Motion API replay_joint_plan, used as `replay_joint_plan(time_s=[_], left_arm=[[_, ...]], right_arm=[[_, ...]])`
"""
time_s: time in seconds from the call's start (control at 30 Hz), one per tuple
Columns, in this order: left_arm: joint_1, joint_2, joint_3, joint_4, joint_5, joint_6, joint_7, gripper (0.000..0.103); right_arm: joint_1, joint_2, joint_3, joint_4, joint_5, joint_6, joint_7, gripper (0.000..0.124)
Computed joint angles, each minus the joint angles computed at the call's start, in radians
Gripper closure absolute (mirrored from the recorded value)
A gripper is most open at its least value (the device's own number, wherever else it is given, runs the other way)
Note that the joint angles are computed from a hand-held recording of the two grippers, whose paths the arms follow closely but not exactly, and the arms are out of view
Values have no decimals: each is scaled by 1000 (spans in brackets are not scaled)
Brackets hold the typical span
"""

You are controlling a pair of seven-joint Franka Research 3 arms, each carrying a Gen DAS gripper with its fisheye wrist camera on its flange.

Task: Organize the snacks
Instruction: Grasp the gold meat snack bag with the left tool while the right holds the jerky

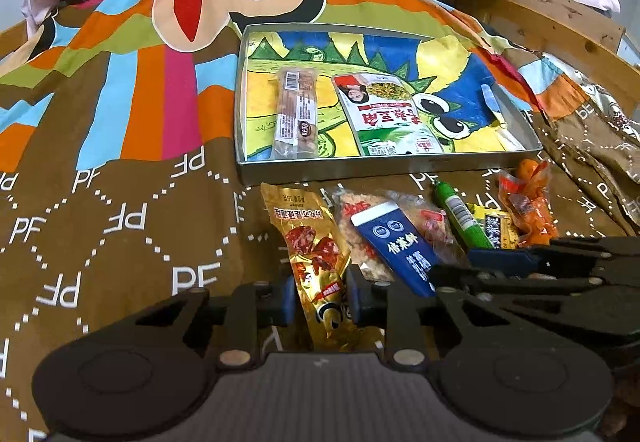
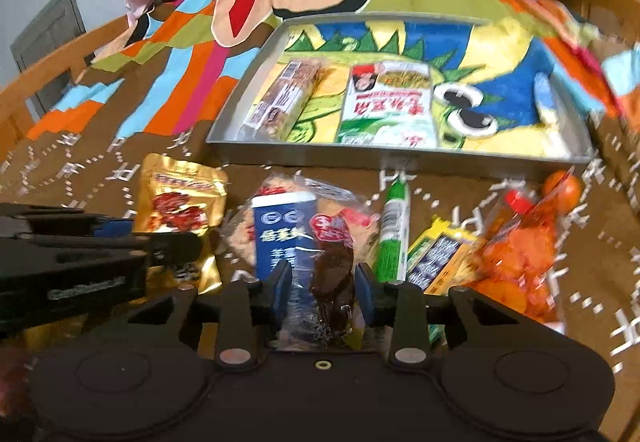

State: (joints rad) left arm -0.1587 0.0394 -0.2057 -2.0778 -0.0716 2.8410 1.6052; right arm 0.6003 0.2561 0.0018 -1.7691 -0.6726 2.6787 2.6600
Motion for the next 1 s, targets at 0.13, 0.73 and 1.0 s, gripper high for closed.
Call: replay_joint_plan(time_s=[0.13,0.73,1.0], left_arm=[[-3,-17,1,-16,9,9,-24,77],[-5,-9,-3,-11,-80,9,15,77],[-1,1,-5,1,-105,-1,12,77]], right_arm=[[46,21,-29,33,-197,-84,42,79],[-26,25,-6,8,66,41,5,58],[-44,15,7,-15,240,81,-91,76]])
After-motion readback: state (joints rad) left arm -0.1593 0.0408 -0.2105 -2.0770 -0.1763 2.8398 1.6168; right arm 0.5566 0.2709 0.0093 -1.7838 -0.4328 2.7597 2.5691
